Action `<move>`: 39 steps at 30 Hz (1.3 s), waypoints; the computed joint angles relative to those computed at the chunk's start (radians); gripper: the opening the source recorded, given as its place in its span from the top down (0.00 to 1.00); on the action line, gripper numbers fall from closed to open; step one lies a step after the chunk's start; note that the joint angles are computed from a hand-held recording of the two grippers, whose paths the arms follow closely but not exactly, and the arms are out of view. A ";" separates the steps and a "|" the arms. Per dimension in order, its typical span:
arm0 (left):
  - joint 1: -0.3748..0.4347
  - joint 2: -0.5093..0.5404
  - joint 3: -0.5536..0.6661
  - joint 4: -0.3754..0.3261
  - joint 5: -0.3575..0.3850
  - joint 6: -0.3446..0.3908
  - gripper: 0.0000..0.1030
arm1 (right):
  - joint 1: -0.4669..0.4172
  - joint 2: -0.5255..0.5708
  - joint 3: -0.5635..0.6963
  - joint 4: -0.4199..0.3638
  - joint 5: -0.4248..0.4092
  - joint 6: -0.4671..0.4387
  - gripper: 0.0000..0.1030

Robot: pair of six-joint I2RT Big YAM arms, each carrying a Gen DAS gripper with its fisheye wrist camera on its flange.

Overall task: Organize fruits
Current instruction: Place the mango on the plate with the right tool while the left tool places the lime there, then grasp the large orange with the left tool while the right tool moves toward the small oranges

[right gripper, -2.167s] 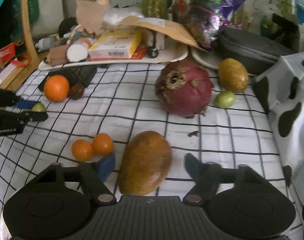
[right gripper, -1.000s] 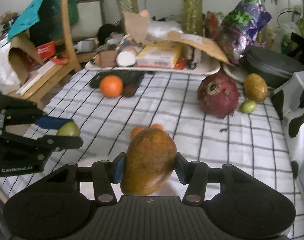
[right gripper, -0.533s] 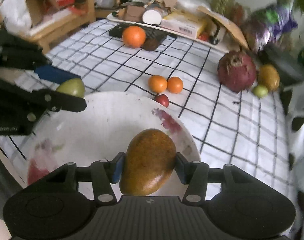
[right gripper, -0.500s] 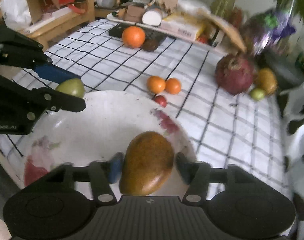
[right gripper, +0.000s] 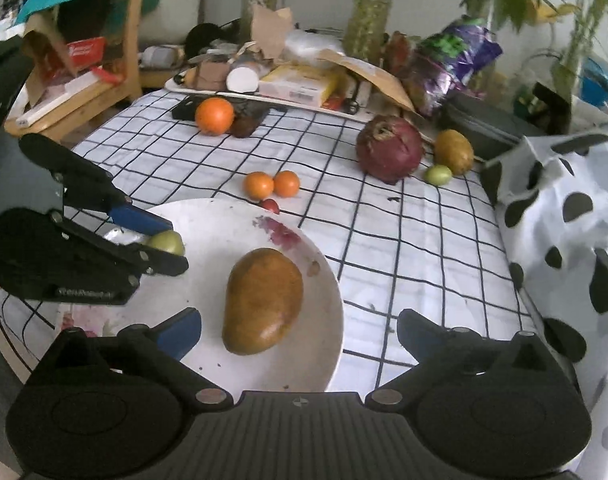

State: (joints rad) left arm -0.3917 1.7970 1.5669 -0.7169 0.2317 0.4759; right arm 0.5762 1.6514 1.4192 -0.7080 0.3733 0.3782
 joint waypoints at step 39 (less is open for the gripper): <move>0.047 -0.182 -0.191 0.195 0.000 -0.232 0.25 | 0.017 -0.021 -0.018 -0.025 0.115 0.196 0.00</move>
State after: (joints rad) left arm -0.3450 1.6153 1.3763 -0.5216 0.2318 0.2438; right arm 0.5927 1.6309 1.4012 -0.7331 0.4885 0.5742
